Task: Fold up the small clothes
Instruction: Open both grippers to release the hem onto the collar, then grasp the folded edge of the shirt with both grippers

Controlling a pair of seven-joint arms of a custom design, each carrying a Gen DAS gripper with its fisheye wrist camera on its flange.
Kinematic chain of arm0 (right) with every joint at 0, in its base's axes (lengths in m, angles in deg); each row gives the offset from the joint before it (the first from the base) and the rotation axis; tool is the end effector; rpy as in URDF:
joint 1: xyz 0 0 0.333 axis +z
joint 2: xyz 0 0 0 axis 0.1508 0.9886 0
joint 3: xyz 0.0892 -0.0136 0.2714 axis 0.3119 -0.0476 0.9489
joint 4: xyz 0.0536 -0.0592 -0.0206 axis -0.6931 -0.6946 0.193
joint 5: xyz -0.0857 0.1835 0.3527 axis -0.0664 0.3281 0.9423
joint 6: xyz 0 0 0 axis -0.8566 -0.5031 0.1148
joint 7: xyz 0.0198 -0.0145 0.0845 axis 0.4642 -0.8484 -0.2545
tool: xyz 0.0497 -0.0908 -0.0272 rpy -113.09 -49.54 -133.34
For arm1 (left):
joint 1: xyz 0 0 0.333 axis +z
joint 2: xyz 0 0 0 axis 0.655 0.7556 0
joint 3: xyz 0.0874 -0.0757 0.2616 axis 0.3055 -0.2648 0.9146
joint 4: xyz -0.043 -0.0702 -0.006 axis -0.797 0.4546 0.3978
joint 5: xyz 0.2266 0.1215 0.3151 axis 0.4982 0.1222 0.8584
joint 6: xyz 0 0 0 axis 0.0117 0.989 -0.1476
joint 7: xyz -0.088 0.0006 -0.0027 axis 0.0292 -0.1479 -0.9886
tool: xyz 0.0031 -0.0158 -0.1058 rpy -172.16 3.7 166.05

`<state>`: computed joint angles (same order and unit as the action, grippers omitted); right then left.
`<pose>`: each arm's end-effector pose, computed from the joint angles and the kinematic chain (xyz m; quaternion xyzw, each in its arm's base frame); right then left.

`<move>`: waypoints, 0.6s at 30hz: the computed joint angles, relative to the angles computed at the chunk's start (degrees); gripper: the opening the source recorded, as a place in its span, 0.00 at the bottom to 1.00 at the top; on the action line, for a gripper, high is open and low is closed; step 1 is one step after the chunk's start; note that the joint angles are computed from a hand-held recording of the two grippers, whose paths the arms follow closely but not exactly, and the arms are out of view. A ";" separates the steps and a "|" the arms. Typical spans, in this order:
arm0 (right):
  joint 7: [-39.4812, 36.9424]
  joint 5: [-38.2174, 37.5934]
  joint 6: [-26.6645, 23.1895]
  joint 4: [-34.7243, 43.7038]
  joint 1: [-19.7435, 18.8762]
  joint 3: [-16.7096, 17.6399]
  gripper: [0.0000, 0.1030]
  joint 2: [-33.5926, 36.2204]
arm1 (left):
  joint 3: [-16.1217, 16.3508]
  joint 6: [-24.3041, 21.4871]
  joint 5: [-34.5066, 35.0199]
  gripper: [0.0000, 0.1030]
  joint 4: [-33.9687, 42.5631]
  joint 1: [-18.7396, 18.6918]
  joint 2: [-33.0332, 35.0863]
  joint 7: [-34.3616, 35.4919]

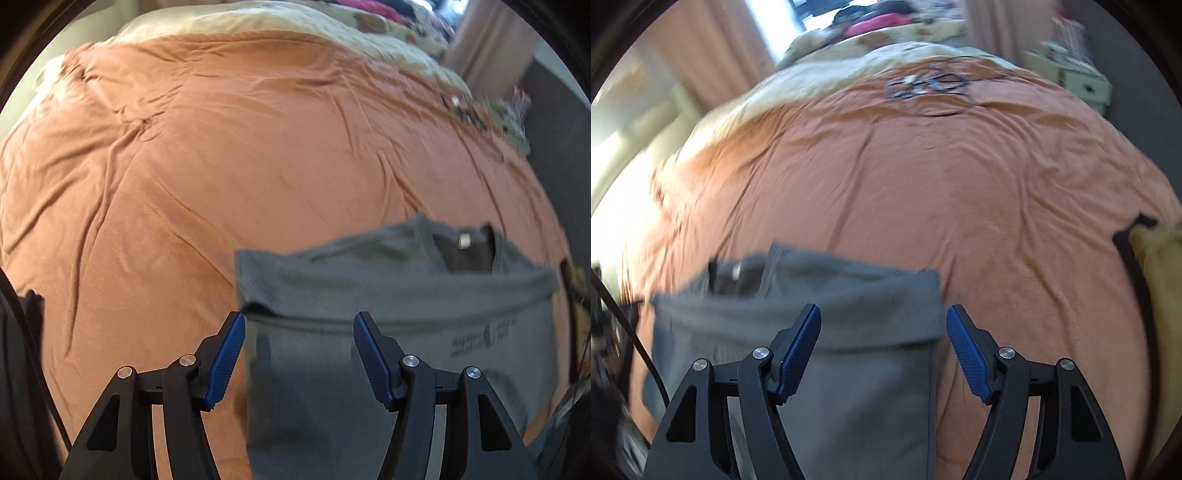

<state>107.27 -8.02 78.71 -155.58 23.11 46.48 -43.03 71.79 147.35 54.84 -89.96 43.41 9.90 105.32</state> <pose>0.4551 0.2009 0.6017 -0.4871 0.7963 -0.2207 0.2826 0.7469 -0.0554 0.4767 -0.4994 0.8412 -0.2017 0.0491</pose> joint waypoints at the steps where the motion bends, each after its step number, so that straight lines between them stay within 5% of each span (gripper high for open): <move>1: -2.40 0.25 -1.89 1.05 0.83 0.23 0.67 0.66 | 0.09 1.14 1.13 0.61 -2.73 -0.41 -1.68 1.58; 8: -9.86 2.54 -9.33 8.58 3.38 0.34 0.67 6.34 | 1.76 8.90 10.79 0.61 -17.07 -4.42 -9.33 7.27; 18: -15.27 2.72 -20.74 24.40 5.02 -0.94 0.66 22.14 | 3.67 12.25 20.88 0.63 -15.56 -8.91 -4.31 2.41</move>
